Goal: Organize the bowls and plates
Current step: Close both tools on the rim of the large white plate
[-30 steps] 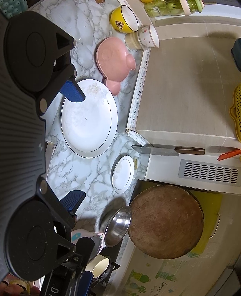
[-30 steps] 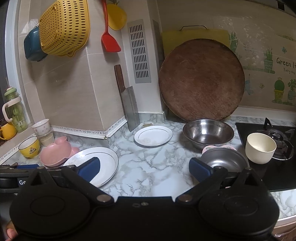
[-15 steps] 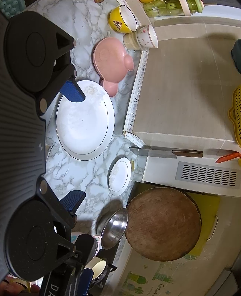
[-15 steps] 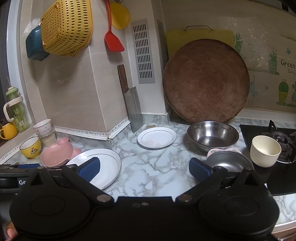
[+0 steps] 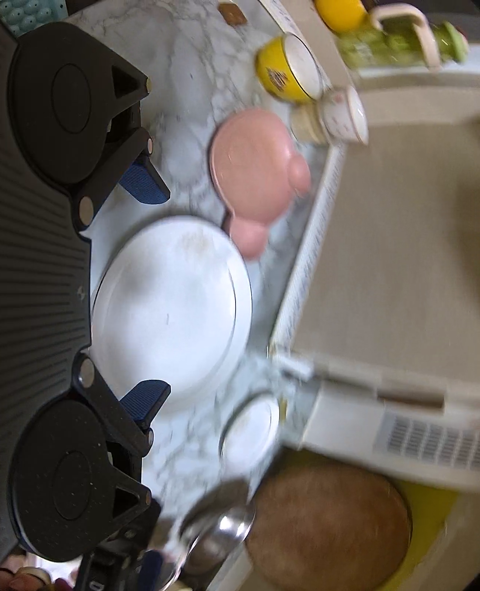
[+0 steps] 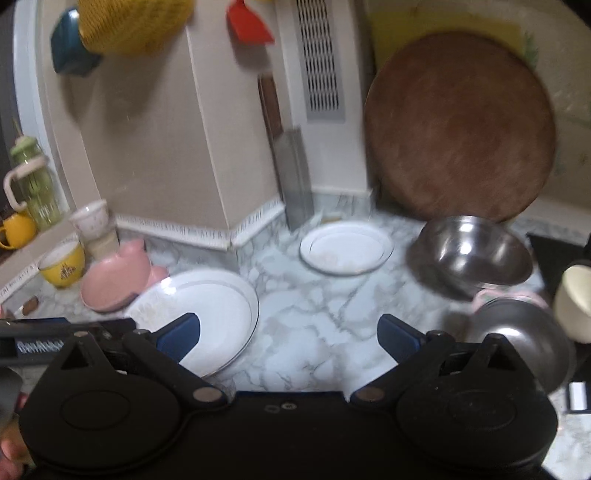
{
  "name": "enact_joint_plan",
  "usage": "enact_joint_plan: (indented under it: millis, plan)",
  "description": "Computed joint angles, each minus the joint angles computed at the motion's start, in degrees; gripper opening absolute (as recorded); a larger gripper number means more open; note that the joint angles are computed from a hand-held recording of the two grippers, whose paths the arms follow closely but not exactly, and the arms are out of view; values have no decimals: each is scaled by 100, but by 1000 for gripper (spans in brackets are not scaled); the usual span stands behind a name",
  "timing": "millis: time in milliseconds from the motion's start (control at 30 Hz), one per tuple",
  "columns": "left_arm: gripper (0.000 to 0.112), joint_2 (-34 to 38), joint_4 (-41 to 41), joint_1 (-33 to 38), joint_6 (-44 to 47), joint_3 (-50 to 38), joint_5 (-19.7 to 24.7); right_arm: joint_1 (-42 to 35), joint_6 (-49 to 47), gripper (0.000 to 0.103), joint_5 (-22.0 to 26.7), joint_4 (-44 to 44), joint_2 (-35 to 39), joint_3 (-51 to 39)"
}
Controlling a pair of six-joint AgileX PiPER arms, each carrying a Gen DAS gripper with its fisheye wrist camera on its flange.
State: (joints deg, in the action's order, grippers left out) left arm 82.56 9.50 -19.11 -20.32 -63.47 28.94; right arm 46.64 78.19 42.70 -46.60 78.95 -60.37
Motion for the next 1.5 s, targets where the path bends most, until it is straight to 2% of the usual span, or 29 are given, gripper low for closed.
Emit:
enact_joint_plan:
  millis: [133, 267, 567, 667, 733, 800, 867, 967, 1033, 1200, 1367, 1500]
  plan:
    - [102, 626, -605, 482, 599, -419, 116, -567, -780, 102, -656, 686, 578, -193]
    - [102, 1115, -583, 641, 602, -717, 173, -983, -1730, 94, -1007, 1475, 1163, -578]
    - [101, 1780, -232, 676, 348, -1225, 185, -1324, -3441, 76, -1076, 2840, 2100, -1438]
    - [91, 1940, -639, 768, 692, -1445, 296, -1413, -3827, 68, -1037, 3224, 2308, -1684]
    - [78, 2050, -623, 776, 683, -1586, 380, -1495, -4105, 59, -1040, 3548, 2391, -1791]
    - [68, 2176, -757, 830, 791, -1744, 512, -1556, -4257, 57, -1037, 3734, 2455, -1877]
    - [64, 2281, -864, 886, 832, -1872, 622, -1607, -4373, 52, -1050, 3878, 2482, -1900]
    - [52, 2361, -1087, 937, 1033, -1952, 694, -1661, -4421, 46, -1019, 3976, 2540, -1964]
    - [37, 2429, -1246, 961, 1134, -2046, 807, -1697, -4559, 41, -1026, 4113, 2570, -1978]
    - [26, 2444, -1393, 937, 1247, -2091, 848, -1736, -4702, 27, -1105, 4359, 2555, -1926]
    - [24, 2422, -1393, 914, 1212, -2088, 883, -1737, -4428, 15, -1104, 4166, 2515, -1872]
    - [24, 2331, -1531, 865, 1402, -1980, 877, -1667, -4098, 12, -1049, 3742, 2401, -1750]
